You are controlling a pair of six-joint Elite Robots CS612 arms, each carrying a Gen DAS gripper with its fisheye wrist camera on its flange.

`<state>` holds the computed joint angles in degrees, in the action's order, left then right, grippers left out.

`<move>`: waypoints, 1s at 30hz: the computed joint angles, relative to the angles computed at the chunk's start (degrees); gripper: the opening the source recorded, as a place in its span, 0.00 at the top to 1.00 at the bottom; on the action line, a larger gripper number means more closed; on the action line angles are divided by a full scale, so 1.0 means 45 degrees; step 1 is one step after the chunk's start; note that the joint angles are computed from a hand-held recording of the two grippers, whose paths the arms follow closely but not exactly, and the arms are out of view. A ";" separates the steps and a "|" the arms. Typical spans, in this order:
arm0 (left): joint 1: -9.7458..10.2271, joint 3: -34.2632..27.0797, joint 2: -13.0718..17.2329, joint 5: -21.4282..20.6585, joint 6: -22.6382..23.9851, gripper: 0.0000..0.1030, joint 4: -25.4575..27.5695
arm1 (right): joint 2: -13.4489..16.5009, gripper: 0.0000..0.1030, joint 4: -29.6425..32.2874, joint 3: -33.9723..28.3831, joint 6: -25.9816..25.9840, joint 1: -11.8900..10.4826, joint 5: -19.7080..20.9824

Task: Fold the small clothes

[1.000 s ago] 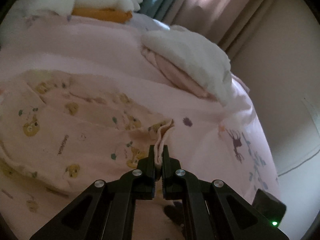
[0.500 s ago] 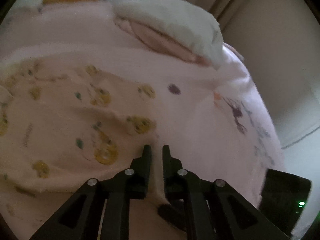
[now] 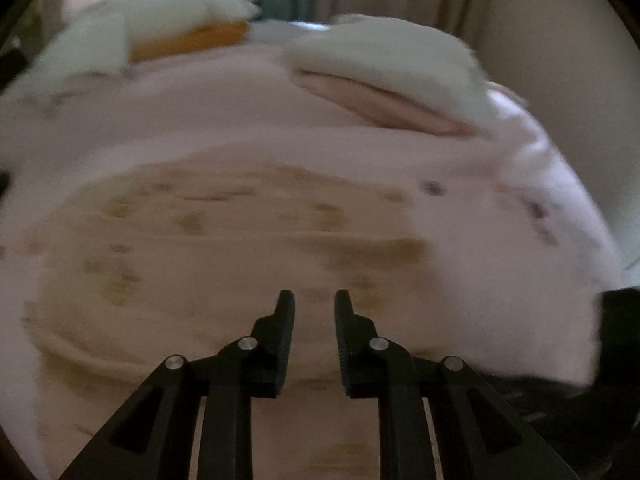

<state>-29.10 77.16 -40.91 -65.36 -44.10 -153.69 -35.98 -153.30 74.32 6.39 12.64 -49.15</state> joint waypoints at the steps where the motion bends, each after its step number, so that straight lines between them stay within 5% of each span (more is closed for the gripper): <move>1: 0.0061 0.0200 -0.0134 0.0405 -0.0217 0.84 0.0306 | -0.0009 0.87 -0.0016 0.0007 -0.0037 0.0013 -0.0059; 3: 0.0347 0.0720 -0.0470 0.0651 -0.0902 0.84 0.0481 | -0.0028 0.87 -0.0006 0.0015 -0.0137 0.0024 -0.0155; 8: 0.1328 0.1793 -0.1019 -0.0629 -0.3307 0.84 0.0621 | -0.0048 0.87 0.0022 -0.0003 -0.0434 0.0064 -0.0389; 10: 0.1630 0.2548 -0.1086 -0.1569 -0.3490 0.88 -0.1119 | -0.0042 0.87 0.0034 -0.0020 -0.0483 0.0071 -0.0430; 14: 0.1573 0.3512 -0.1182 -0.1349 -0.2983 0.95 -0.3197 | -0.0019 0.87 0.0111 -0.0093 -0.0590 0.0078 -0.0480; 18: 0.1234 0.3665 -0.1258 -0.0394 -0.1945 0.95 -0.3089 | -0.0162 0.85 -0.0123 -0.0056 -0.1016 0.0216 -0.1193; 21: 0.1217 0.3847 -0.1291 -0.0435 -0.2168 0.95 -0.3507 | -0.0339 0.72 -0.2199 0.0331 -0.0769 0.0364 -0.2116; 26: 0.1407 0.4070 -0.1001 -0.1206 -0.2594 0.95 -0.5285 | 0.0023 0.61 -0.4707 0.0254 0.0918 0.0328 -0.1360; 30: 0.1533 0.4108 -0.0850 -0.1692 -0.2917 0.95 -0.6070 | 0.0290 0.61 -0.3143 -0.0367 -0.0469 0.0739 -0.1882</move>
<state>-22.20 95.65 -44.74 -72.98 -57.23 -181.00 -34.67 -167.45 72.67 4.28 15.97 -57.62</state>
